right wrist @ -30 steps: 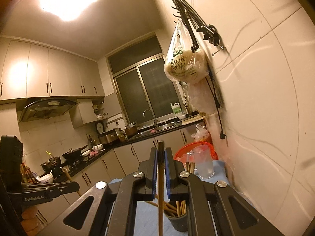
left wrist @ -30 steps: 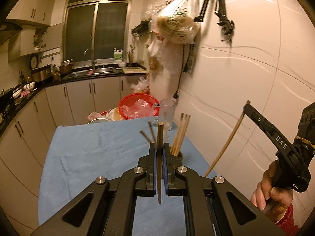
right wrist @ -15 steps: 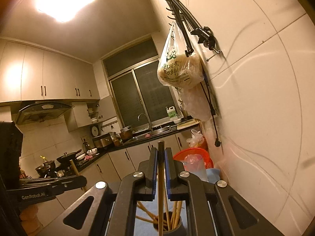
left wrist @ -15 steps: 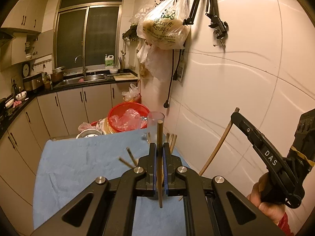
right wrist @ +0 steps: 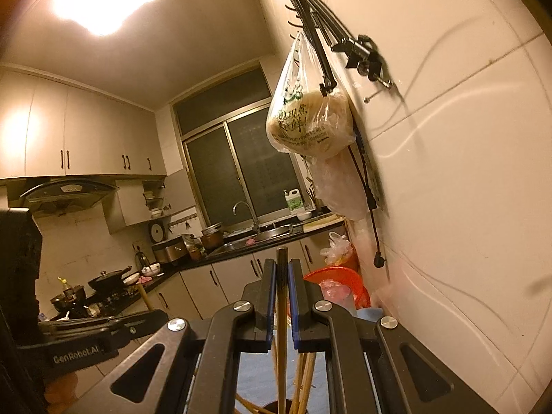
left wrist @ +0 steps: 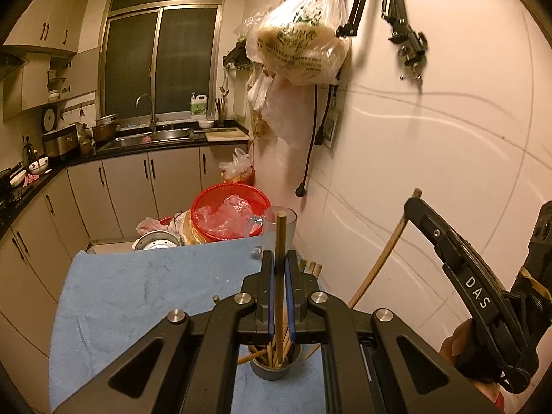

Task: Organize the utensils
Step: 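Lower both chopsticks into the black cup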

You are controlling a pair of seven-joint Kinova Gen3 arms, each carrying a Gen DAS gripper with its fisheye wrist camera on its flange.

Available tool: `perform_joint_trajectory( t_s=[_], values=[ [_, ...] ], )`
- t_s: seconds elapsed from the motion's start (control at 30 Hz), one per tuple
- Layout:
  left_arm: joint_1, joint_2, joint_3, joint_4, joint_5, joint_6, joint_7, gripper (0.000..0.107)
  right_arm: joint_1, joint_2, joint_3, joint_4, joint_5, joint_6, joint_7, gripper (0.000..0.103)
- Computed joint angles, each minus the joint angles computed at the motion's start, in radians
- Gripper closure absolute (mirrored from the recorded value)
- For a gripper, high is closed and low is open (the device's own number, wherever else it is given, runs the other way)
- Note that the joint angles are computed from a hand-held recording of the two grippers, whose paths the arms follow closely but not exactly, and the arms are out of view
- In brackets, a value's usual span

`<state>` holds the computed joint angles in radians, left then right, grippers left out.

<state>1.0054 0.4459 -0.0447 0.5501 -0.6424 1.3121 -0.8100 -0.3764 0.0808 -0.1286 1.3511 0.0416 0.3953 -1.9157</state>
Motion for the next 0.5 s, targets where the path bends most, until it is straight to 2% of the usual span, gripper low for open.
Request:
perform_joint_trajectory(
  t_s=[0.23,0.33,0.5],
  values=[
    [-0.031,0.049,-0.005,-0.022,0.045,0.02,-0.014,0.101,0.013,0.055,0.001,-0.012,-0.044,-0.003,0.027,0.095],
    [-0.039,0.039,-0.007,0.019,0.054,0.001,0.004,0.101,0.014,0.076,0.002,-0.013,-0.059,-0.009,0.038,0.095],
    [-0.043,0.013,0.001,0.096,0.042,-0.035,0.045,0.101,-0.024,0.096,0.024,-0.007,-0.007,-0.001,0.013,0.095]
  ],
)
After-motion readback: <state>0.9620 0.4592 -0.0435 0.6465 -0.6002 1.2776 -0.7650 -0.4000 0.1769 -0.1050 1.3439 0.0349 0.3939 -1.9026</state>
